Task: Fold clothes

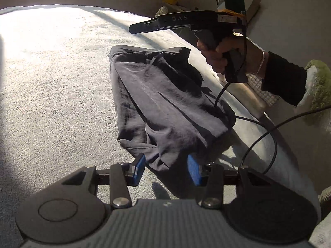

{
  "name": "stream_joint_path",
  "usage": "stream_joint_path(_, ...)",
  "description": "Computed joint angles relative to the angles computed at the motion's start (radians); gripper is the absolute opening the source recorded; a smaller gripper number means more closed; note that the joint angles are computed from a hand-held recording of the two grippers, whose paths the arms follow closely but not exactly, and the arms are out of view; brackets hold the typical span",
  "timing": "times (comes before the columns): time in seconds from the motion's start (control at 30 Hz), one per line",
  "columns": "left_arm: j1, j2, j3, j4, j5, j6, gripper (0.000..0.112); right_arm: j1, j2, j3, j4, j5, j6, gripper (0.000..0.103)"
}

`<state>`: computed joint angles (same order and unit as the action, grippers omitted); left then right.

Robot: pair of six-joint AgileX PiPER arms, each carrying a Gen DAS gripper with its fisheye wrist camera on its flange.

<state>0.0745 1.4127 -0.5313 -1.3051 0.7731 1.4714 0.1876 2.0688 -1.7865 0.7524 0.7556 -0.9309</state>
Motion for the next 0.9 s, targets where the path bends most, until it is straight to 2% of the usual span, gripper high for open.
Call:
stream_joint_path(0.13, -0.088, 0.019, -0.008, -0.068, -0.090, 0.075, 0.045, 0.040, 0.141, -0.252, -0.166, 0.167, 0.142, 0.058)
stream_joint_path(0.3, -0.116, 0.063, -0.012, -0.139, -0.124, 0.158, 0.045, 0.060, 0.299, -0.523, -0.253, 0.361, 0.268, 0.056)
stream_joint_path(0.33, -0.113, 0.069, -0.012, -0.145, -0.121, 0.166, 0.045, 0.059, 0.320, -0.556, -0.254, 0.390, 0.281, 0.055)
stream_joint_path(0.4, -0.117, 0.083, -0.011, -0.168, -0.123, 0.194, 0.045, 0.060, 0.324, -0.557, -0.258, 0.408, 0.279, 0.038)
stream_joint_path(0.47, -0.117, 0.095, -0.010, -0.181, -0.124, 0.214, 0.043, 0.064, 0.292, -0.489, -0.263, 0.378, 0.249, 0.020)
stream_joint_path(0.57, -0.106, 0.116, -0.008, -0.211, -0.108, 0.246, 0.034, 0.058, 0.209, -0.330, -0.228, 0.273, 0.184, 0.009)
stream_joint_path(0.6, -0.093, 0.120, -0.007, -0.208, -0.091, 0.246, 0.027, 0.053, 0.185, -0.287, -0.203, 0.239, 0.168, 0.009)
stream_joint_path(0.7, -0.058, 0.127, -0.015, -0.183, -0.042, 0.220, 0.015, 0.035, 0.131, -0.196, -0.121, 0.162, 0.126, 0.007)
stream_joint_path(0.9, -0.011, 0.137, -0.020, -0.156, 0.007, 0.160, 0.014, 0.030, 0.146, -0.198, -0.055, 0.122, 0.126, 0.007)
